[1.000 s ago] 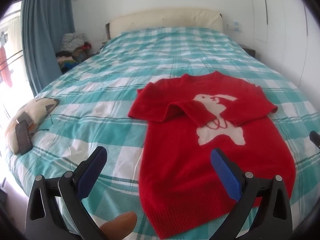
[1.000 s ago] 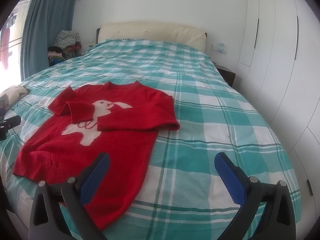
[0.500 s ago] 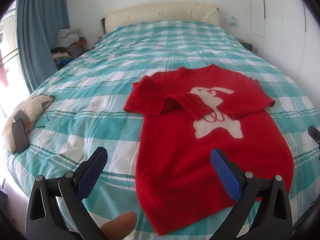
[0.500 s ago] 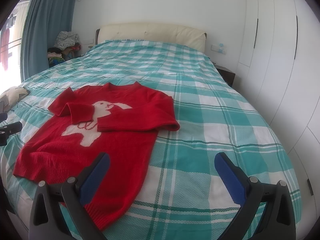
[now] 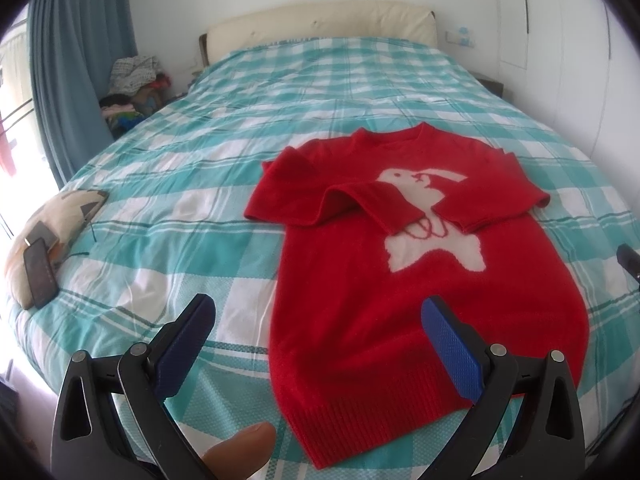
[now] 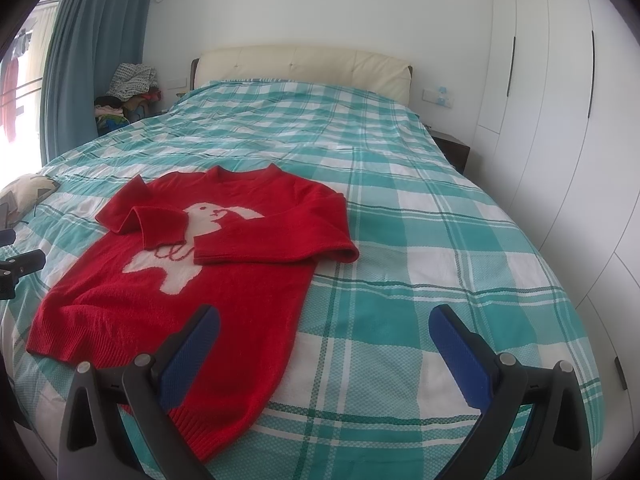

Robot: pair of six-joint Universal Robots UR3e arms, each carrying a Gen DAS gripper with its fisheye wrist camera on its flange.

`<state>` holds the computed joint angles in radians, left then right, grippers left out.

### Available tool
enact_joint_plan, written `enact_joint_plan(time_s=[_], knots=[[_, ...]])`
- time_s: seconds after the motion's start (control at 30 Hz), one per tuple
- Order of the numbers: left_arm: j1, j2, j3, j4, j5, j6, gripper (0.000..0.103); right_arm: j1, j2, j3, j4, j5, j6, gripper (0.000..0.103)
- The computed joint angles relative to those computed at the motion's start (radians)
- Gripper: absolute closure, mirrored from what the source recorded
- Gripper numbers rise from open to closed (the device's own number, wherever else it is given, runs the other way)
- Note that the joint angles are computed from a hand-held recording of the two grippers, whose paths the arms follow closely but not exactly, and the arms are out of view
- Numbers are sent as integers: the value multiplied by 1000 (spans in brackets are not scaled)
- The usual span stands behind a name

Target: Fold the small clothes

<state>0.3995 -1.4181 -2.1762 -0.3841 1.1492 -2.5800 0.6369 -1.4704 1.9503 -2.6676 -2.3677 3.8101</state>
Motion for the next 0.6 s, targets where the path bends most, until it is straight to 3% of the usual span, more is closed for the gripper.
enact_joint_plan(time_s=[0.6], knots=[[0,-16,29,-39,14,2,0,1,2,-2,0,0,2,0]])
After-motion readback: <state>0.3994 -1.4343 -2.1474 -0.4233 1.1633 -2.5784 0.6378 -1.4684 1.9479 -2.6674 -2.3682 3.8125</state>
